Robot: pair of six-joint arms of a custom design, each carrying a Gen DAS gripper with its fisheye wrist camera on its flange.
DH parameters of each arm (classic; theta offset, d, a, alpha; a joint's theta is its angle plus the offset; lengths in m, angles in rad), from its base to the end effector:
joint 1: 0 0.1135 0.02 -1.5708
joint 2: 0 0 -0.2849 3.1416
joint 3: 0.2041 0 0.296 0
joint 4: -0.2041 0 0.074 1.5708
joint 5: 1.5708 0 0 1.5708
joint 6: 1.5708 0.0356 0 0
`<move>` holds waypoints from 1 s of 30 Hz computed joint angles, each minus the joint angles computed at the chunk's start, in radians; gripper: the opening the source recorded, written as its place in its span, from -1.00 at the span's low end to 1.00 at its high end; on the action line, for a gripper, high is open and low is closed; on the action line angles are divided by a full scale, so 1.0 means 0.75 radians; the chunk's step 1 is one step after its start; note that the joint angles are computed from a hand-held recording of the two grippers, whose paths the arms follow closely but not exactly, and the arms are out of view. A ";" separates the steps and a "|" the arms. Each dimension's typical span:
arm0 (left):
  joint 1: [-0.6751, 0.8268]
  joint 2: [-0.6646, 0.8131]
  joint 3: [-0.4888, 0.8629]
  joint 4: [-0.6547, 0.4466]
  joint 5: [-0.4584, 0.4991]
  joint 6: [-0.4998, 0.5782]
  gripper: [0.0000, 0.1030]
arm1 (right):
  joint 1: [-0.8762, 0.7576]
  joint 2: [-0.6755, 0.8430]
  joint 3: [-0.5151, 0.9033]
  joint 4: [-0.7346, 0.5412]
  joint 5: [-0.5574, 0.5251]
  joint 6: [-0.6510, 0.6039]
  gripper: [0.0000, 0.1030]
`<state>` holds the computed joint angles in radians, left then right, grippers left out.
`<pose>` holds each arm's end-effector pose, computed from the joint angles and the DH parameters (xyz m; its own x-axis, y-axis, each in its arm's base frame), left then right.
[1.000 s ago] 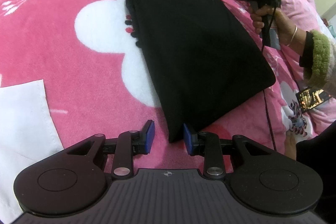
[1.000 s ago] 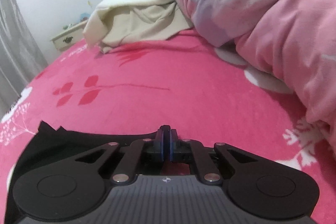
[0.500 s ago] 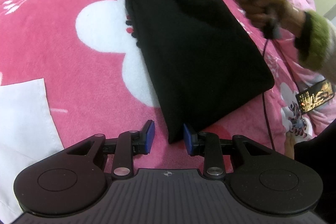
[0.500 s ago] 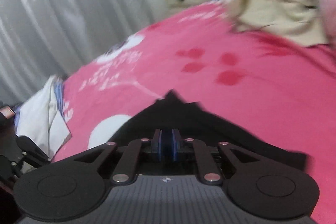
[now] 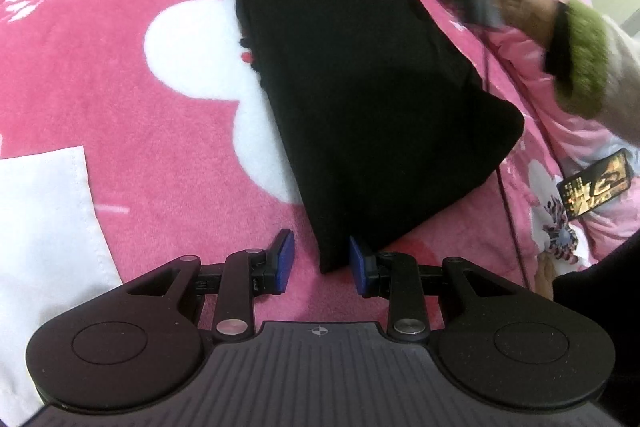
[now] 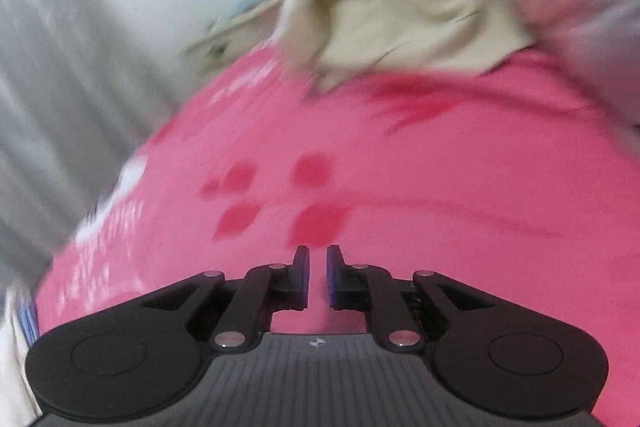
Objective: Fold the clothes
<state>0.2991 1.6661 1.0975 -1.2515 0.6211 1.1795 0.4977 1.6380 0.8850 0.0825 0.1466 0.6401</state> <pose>0.2911 0.0681 0.1918 -0.7015 0.5704 -0.4272 0.7124 0.5442 -0.4432 0.3339 0.1755 0.1755 -0.6599 0.3139 -0.6826 0.0280 0.9182 0.3952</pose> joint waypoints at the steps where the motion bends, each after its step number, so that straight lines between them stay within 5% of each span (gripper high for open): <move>1: 0.001 -0.002 -0.001 -0.003 0.000 0.007 -0.42 | -0.001 -0.128 -0.077 -0.028 0.037 -0.012 -0.80; 4: 0.009 -0.005 -0.010 -0.002 0.007 0.034 -0.42 | 0.034 -0.579 -0.233 -0.300 0.139 -0.070 -0.79; 9: 0.035 0.003 -0.026 0.005 0.032 0.064 -0.41 | 0.364 -1.059 -0.162 -1.000 0.345 0.025 -0.79; 12: 0.041 0.001 -0.030 0.013 0.028 0.043 -0.41 | 0.712 -0.961 -0.103 -1.171 0.450 0.300 -0.79; 17: 0.044 0.004 -0.020 0.011 0.019 0.039 -0.42 | 0.861 -0.587 -0.137 -0.900 0.435 0.375 -0.80; 20: 0.037 -0.005 -0.030 0.021 0.022 0.017 -0.41 | 0.935 -0.465 -0.180 -0.899 0.386 0.445 -0.82; 27: 0.054 -0.016 -0.050 0.038 0.018 0.000 -0.41 | 1.321 -0.550 -0.181 -1.350 0.454 0.951 -0.80; 30: 0.063 -0.081 -0.071 0.055 -0.003 -0.018 -0.41 | 1.369 -0.551 -0.111 -1.399 0.609 1.025 -0.74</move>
<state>0.3466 1.6055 1.0446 -1.2104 0.6187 1.1663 1.5243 1.2250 0.8016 -0.9666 0.6031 1.4086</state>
